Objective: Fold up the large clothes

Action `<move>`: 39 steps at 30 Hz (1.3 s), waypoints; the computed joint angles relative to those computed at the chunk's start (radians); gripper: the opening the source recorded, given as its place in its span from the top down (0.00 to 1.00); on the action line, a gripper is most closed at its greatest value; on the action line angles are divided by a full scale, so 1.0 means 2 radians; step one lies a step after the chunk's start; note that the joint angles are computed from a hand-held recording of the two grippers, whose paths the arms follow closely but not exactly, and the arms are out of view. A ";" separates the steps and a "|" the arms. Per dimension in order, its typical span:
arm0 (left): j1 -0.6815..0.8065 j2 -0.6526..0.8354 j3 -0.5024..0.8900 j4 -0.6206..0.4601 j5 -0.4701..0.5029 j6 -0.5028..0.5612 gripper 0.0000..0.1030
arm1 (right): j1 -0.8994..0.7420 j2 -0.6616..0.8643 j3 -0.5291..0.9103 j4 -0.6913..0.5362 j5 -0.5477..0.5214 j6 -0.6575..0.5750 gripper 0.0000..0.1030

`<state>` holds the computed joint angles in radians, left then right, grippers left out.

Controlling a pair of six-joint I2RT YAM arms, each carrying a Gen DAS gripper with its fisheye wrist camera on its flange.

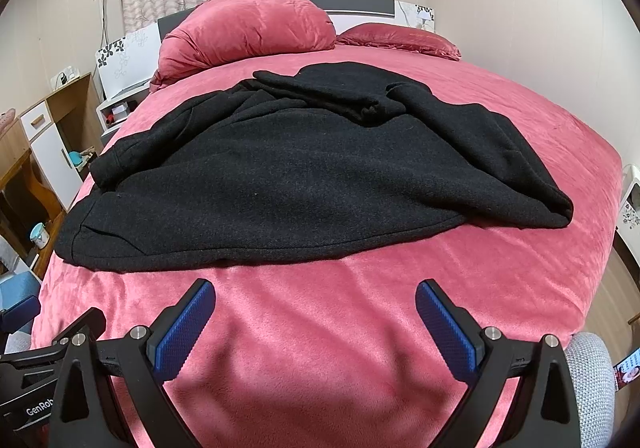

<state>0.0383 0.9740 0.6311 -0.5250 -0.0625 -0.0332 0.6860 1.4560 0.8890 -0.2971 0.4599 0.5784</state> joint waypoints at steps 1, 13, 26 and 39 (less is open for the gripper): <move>0.001 0.001 0.000 0.000 0.001 0.000 0.00 | 0.000 0.001 0.001 -0.001 0.000 0.000 0.01; 0.008 0.019 0.004 0.000 0.003 -0.003 0.00 | -0.001 0.009 0.001 0.002 -0.005 -0.002 0.01; 0.037 0.038 0.003 0.021 0.034 0.016 0.00 | -0.001 0.031 0.008 0.011 -0.015 -0.007 0.01; 0.115 0.084 0.025 0.087 0.103 0.033 0.00 | -0.026 0.068 0.035 0.024 -0.028 -0.054 0.01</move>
<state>0.2685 1.1422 0.6810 -0.3516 0.1433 0.0336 0.6344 1.5925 0.9595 -0.2483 0.4036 0.4696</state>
